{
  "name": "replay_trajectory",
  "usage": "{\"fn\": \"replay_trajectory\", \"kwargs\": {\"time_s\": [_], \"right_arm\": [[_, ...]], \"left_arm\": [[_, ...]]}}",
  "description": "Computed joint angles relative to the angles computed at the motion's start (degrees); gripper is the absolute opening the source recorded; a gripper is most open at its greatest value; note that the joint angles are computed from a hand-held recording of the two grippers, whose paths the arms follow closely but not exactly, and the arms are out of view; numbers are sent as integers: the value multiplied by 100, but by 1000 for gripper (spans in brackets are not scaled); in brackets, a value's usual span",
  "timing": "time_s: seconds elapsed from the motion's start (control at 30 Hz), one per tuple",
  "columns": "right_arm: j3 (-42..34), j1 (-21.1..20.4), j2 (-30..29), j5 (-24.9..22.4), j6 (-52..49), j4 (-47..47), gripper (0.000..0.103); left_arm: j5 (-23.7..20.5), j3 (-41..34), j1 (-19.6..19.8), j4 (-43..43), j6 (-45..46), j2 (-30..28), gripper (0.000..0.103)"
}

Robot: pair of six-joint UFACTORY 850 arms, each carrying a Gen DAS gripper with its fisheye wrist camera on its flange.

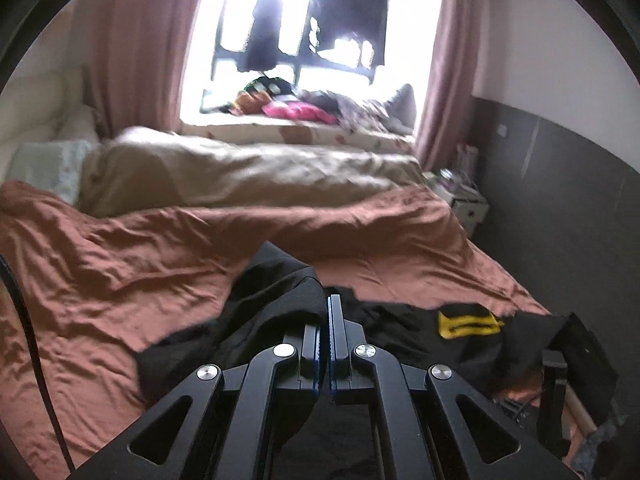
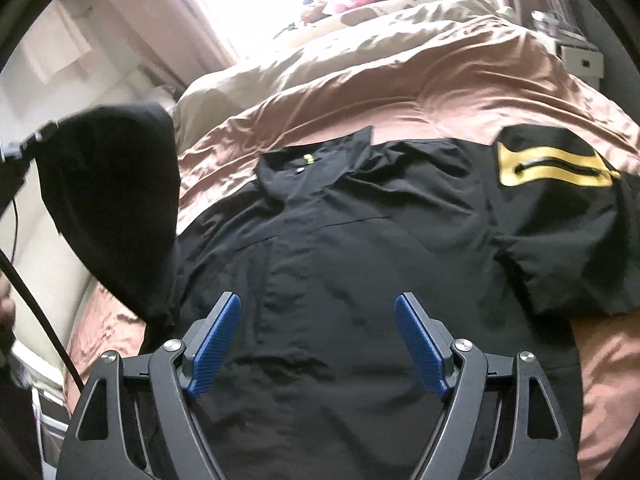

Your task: Fold large clothes

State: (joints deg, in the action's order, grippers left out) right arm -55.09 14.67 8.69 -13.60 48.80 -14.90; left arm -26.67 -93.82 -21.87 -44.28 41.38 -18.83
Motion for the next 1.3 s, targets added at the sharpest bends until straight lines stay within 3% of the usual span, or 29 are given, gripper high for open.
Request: {"fn": "replay_trajectory", "kwargs": {"time_s": [0.07,0.1,0.2,0.23,0.4,0.5,0.73,0.97,1.1,1.3], "right_arm": [[44,-106,78,13,-133,204,78],[73,-152,118,21,-152,245,78],[117,-238,180,49,-269,451,78],[131,-267,196,65,-351,568,78],[72,-242,110,107,-475,739,78],[-54,-137,-65,111,-668,850,78],[-609,218,-803,6,-632,372,78],[-1436,540,-1816,-604,-647,-35,78],[-1848,656,-2336,-1052,-467,-587,78],[-2313,735,-2842,-1345,-42,-1346,78]], "left_arm": [[-349,-216,-109,345,-429,-220,4],[-534,-324,-146,491,-615,-320,14],[-1426,-713,-219,800,-1114,-721,71],[-1559,-695,-248,855,-1142,-752,79],[-1651,-310,-239,1030,-1110,-563,82],[-1388,50,-139,1376,-1224,-297,82],[-934,766,473,1717,-1412,129,82],[-654,1308,997,1648,-1116,215,82],[-552,1516,1204,1663,-862,113,71],[-480,1626,1426,1794,-912,-241,57]]}}
